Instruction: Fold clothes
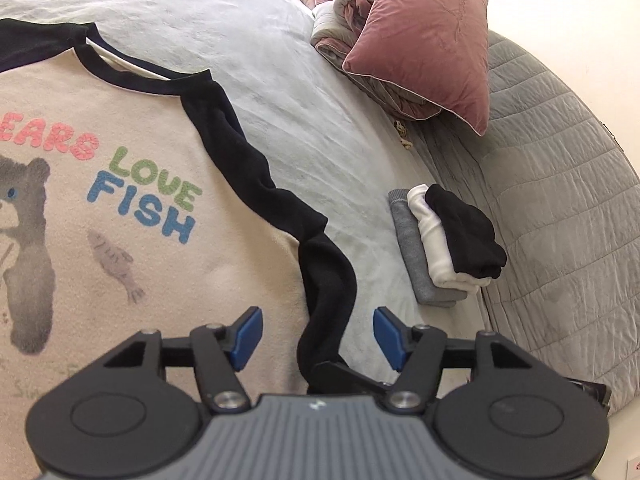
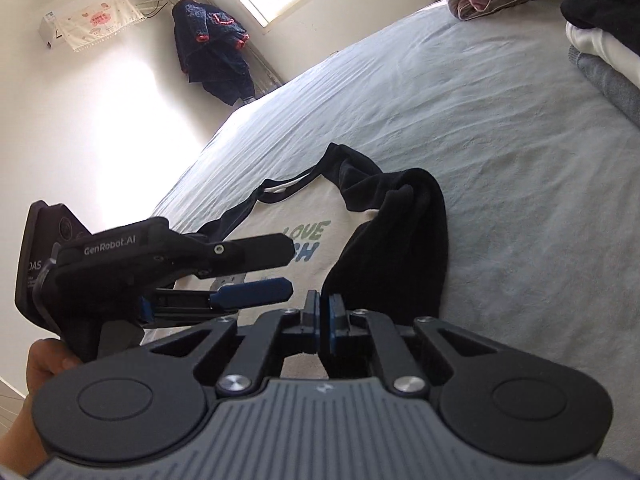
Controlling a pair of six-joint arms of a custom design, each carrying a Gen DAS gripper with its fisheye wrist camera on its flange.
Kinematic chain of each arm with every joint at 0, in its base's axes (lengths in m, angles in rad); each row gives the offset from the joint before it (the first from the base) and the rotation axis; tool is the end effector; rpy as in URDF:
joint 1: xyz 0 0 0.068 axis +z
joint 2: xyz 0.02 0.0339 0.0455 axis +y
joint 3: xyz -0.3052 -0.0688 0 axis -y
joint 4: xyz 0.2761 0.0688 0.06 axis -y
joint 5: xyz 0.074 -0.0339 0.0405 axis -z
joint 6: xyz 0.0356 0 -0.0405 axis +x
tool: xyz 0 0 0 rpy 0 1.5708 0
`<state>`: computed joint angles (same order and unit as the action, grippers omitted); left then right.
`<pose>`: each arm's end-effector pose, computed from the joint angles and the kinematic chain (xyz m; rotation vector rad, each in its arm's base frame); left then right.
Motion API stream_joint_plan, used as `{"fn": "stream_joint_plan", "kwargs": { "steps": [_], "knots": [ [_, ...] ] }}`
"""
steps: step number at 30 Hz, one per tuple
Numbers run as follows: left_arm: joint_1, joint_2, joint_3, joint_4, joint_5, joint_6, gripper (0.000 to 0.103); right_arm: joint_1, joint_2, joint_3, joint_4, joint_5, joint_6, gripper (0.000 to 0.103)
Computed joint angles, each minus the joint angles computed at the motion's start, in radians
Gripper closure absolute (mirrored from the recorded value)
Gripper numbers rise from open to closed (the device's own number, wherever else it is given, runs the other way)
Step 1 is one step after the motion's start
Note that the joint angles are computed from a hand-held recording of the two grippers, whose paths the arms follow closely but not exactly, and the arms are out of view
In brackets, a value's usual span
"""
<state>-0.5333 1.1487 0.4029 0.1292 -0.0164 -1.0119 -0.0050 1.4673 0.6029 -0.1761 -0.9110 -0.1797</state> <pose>0.1966 -0.1154 0.1853 -0.5592 2.2505 -0.8231 0.2619 0.0268 0.1633 -0.5123 2.2955 1.0788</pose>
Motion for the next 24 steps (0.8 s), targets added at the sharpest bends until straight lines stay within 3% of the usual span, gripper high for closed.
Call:
{"fn": "stream_joint_plan", "kwargs": {
  "steps": [5,11,14,16,19,24],
  "knots": [
    [-0.017,0.096,0.042,-0.050,-0.035,0.039,0.044,0.063,0.048,0.003,-0.025,0.062,-0.038,0.090],
    [-0.016,0.167,0.066,-0.074,-0.090,0.033,0.069,-0.013,0.044,0.044,-0.093,0.004,-0.070,0.086],
    [-0.006,0.165,0.059,-0.071,-0.086,0.018,0.073,-0.065,0.054,0.053,-0.045,0.002,0.005,0.078],
    [-0.007,0.162,0.052,-0.066,-0.086,0.019,0.073,-0.071,0.062,0.045,0.025,0.059,0.073,0.070],
    [-0.016,0.165,0.050,-0.061,-0.099,0.019,0.073,-0.042,0.086,0.034,0.094,0.184,0.104,0.070],
    [-0.034,0.171,0.056,-0.065,-0.126,0.025,0.073,0.016,0.084,-0.020,0.223,0.249,0.077,0.068]
  ]
}}
